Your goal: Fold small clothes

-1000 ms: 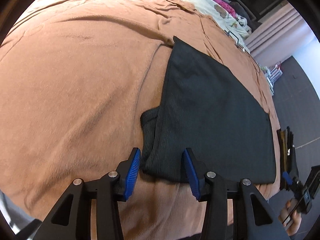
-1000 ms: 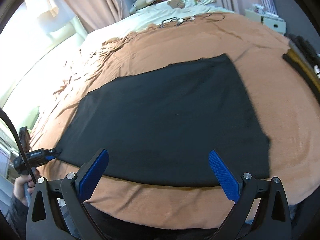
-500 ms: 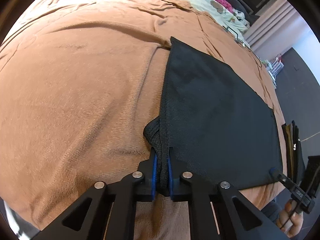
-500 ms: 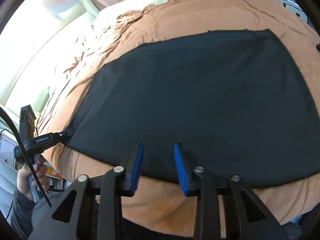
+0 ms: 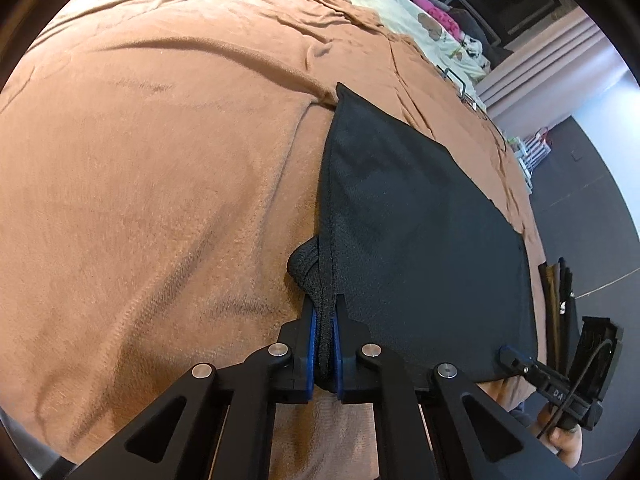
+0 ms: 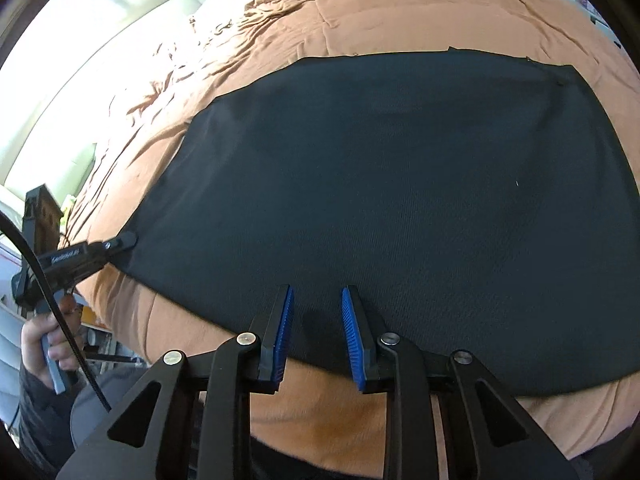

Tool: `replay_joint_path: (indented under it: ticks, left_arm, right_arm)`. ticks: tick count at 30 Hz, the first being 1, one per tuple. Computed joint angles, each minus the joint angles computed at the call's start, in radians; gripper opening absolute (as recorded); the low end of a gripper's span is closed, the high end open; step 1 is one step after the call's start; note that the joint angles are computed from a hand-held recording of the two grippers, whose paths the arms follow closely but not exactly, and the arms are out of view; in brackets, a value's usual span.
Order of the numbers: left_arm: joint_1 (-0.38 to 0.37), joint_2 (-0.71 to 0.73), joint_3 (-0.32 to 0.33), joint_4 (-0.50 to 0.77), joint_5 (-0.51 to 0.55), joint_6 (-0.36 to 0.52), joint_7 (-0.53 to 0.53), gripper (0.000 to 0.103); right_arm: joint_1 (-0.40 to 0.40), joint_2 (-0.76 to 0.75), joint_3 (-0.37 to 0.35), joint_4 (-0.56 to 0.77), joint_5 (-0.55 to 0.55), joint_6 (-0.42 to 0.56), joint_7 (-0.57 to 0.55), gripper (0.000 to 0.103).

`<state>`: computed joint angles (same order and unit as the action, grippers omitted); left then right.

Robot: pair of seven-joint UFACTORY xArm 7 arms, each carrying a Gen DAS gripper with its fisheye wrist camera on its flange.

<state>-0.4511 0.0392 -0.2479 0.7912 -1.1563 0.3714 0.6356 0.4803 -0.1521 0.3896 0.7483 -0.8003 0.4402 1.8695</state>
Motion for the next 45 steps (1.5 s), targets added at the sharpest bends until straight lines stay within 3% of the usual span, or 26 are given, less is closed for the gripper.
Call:
replay_joint_path:
  ticks: [16,22,25,33,36,42,45]
  left_arm:
    - [-0.004,-0.009,0.002,-0.024,-0.118,0.005,-0.041,0.007]
    - [-0.02,0.0,-0.008,-0.028,-0.103,-0.033,-0.107,0.008]
    - [-0.027,0.001,-0.014,-0.03,-0.102,-0.059,-0.132,0.008]
    - [-0.035,-0.002,-0.018,-0.038,-0.033,-0.085,-0.217,0.008]
    - [-0.03,-0.012,-0.013,-0.04,-0.042,-0.065,-0.209,0.007]
    - [-0.017,-0.045,0.008,-0.037,-0.167,0.016,-0.091,0.007]
    - [-0.017,-0.063,0.016,-0.032,-0.2,0.051,-0.055,0.007]
  right_arm:
    - [0.013,0.198,-0.151,0.218,0.052,0.068,-0.251,0.019]
    - [0.002,0.256,-0.21,0.278,0.04,0.033,-0.278,0.019]
    - [0.02,0.297,-0.234,0.342,0.04,0.121,-0.198,0.019]
    - [-0.001,0.361,-0.287,0.41,0.064,0.091,-0.245,0.019]
    - [-0.009,0.39,-0.308,0.438,0.087,0.081,-0.269,0.019]
    - [-0.004,0.402,-0.328,0.46,0.128,0.08,-0.294,0.019]
    - [0.004,0.367,-0.324,0.421,0.123,0.028,-0.27,0.019]
